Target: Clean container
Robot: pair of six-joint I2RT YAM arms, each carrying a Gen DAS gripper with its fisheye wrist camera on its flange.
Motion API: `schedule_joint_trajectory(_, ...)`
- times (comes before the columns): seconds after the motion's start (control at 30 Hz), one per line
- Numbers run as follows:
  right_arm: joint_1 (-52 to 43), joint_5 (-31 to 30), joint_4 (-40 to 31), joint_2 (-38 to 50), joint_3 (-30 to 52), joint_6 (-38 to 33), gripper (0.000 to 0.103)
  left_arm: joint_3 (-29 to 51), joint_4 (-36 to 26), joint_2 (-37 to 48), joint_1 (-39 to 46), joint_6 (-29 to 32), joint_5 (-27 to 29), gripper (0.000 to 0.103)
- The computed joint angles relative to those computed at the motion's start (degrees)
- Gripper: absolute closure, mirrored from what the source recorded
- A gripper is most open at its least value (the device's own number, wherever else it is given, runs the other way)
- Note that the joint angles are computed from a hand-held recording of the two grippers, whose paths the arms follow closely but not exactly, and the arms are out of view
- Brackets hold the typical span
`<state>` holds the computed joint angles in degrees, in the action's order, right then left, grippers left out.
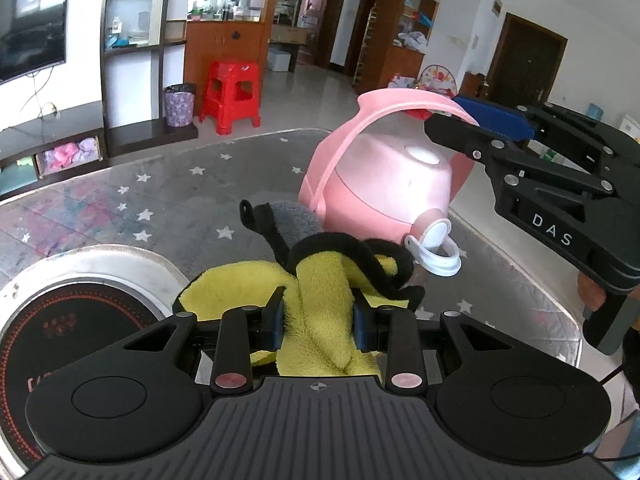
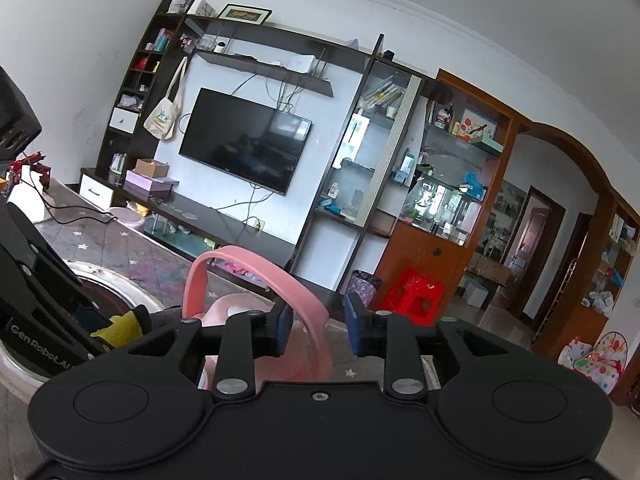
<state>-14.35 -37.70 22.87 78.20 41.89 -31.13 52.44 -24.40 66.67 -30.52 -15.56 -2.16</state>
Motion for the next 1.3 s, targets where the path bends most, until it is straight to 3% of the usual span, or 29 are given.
schedule_joint_trajectory(0.8,2.59,3.91,4.21,0.47,-1.11,-2.69,0.076,-5.77,7.54,4.53,-3.15,-4.54,2.20,0.071)
schedule_joint_trajectory(1.3,3.03,3.94,5.11,1.04,-1.67,-3.85,0.076,-1.30,2.64,0.33,-0.86,-1.99,0.54,0.071)
